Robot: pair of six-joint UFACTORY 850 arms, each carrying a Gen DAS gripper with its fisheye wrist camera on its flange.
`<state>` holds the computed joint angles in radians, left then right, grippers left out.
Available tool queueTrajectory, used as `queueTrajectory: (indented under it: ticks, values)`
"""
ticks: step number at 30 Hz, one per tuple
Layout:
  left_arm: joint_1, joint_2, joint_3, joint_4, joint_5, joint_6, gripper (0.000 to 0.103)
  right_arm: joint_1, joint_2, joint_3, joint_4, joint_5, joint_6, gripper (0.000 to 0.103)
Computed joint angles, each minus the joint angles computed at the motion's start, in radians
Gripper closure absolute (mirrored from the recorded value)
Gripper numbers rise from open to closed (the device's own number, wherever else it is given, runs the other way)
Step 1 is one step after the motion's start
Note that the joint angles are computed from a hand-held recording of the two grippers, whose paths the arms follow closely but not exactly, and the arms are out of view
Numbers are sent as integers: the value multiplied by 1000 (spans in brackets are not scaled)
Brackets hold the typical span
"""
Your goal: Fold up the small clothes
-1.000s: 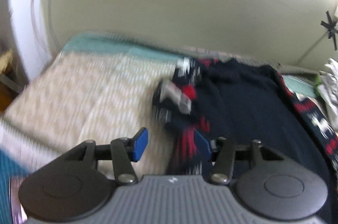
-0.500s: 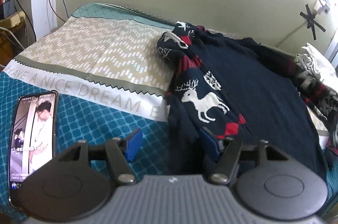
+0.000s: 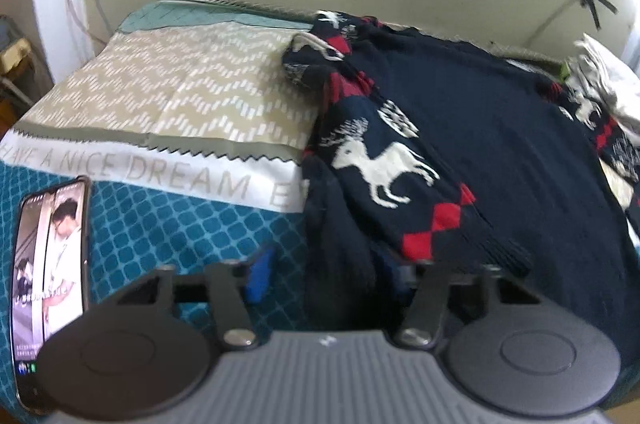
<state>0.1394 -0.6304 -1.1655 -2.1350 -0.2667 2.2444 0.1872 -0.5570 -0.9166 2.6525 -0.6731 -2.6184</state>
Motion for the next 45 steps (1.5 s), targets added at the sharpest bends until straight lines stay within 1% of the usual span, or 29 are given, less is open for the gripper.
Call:
queueTrajectory:
  ticks: [1,2,3,4,5,7,9,12,15,17,18,19,20,21,22,24,25,26,28,31,34,36,37,38,39,42,43,44,45]
  values:
    - [-3,2,2,20,0,-10,87,18,-17,-1,17,0,-19,41]
    - [-2,3,2,75,-11,-61,91,40,-40,-3,76,-10,-80,52]
    - [-2,5,1,111,-13,-102,92,60,-38,17,148,-50,-164,58]
    - [-4,9,4,110,-6,-107,93,78,-32,23,177,-48,-205,80]
    - [-2,16,9,132,-11,-135,93,75,-31,21,165,-48,-205,97]
    - [17,48,35,200,-60,-221,94,40,-14,31,106,-73,-103,99]
    - [42,98,79,223,-116,-239,94,-2,34,62,77,-102,-73,99]
    - [76,160,140,329,-200,-331,94,-55,108,105,9,-120,-34,100]
    - [80,195,195,351,-216,-331,93,-85,151,122,-105,-85,-2,99]
    - [80,178,198,406,-214,-382,91,-77,150,126,-127,-35,0,98]
    - [76,162,193,429,-194,-402,86,-74,135,114,-140,6,13,97]
    - [69,147,184,446,-159,-426,84,-68,118,95,-140,51,12,93]
    - [67,137,176,460,-135,-448,83,-62,110,84,-99,83,-24,70]
    - [73,131,170,457,-132,-452,82,-56,110,87,-16,80,-95,50]
    - [83,131,167,440,-144,-447,81,-58,115,90,32,50,-139,39]
    - [103,146,171,340,-164,-362,76,-58,120,72,4,19,-106,43]
    - [106,155,174,286,-166,-314,70,-62,112,46,-71,0,-36,43]
    - [107,162,176,225,-166,-263,68,-57,99,17,-128,-14,19,40]
    - [108,167,172,167,-170,-215,66,-33,47,-61,-279,-26,151,42]
    - [111,158,158,169,-176,-228,66,35,-65,-207,-486,5,323,44]
    - [118,156,164,172,-180,-228,66,98,-167,-336,-612,58,411,44]
    - [131,158,171,164,-190,-215,66,127,-224,-407,-704,80,498,51]
    - [141,159,174,161,-198,-207,65,137,-230,-419,-702,83,478,66]
    - [152,163,179,155,-207,-196,64,147,-236,-438,-739,97,492,83]
    - [160,165,181,144,-215,-183,62,154,-236,-449,-734,99,491,85]
    - [179,170,178,111,-226,-165,61,157,-258,-507,-767,34,585,88]
    - [184,172,176,95,-229,-160,59,162,-268,-528,-773,3,606,94]
    - [191,174,173,81,-236,-155,58,166,-285,-553,-794,-69,628,95]
    - [197,175,169,72,-244,-153,55,185,-293,-566,-786,-100,608,95]
